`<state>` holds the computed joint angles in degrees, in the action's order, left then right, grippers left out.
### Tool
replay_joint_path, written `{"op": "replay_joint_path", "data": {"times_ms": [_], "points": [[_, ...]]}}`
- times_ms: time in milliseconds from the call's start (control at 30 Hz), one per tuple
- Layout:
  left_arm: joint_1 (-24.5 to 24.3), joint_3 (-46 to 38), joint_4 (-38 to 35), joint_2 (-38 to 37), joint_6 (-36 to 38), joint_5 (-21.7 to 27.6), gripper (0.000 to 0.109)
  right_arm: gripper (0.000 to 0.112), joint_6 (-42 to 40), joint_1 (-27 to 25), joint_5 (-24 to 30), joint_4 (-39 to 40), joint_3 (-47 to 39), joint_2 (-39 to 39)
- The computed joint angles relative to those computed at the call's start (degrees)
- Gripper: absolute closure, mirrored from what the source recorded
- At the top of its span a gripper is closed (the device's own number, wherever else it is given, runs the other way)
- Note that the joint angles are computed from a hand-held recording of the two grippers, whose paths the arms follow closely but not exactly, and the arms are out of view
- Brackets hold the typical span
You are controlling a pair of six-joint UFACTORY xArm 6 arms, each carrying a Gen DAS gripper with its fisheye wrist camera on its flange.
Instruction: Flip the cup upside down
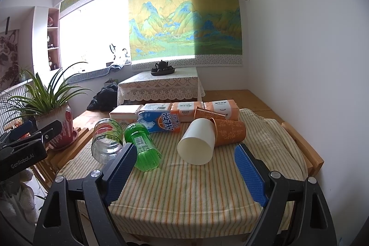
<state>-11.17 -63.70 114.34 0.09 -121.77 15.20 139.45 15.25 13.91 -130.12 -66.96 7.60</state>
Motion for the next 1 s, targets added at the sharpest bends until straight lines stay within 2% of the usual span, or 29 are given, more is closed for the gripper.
{"op": "replay_joint_path", "data": {"times_ms": [467,667,867,1000], "points": [[0.33,-0.86,-1.34,1.12,1.28,-0.65,0.006,0.029,-0.41,-0.08,-0.13,0.44,-0.35,0.24],[0.98,-1.86,-4.08,2.39,4.12,-1.79,0.006,0.029,-0.71,-0.31,-0.73,0.59,-0.98,0.81],[2.11,-3.56,-10.32,4.57,10.33,-4.03,0.006,0.029,-0.31,-0.61,-1.19,0.09,-1.60,1.40],[3.91,-4.89,-23.45,7.11,22.93,-7.21,0.006,0.029,0.04,-0.75,-1.24,-0.13,-1.52,1.38]]}}
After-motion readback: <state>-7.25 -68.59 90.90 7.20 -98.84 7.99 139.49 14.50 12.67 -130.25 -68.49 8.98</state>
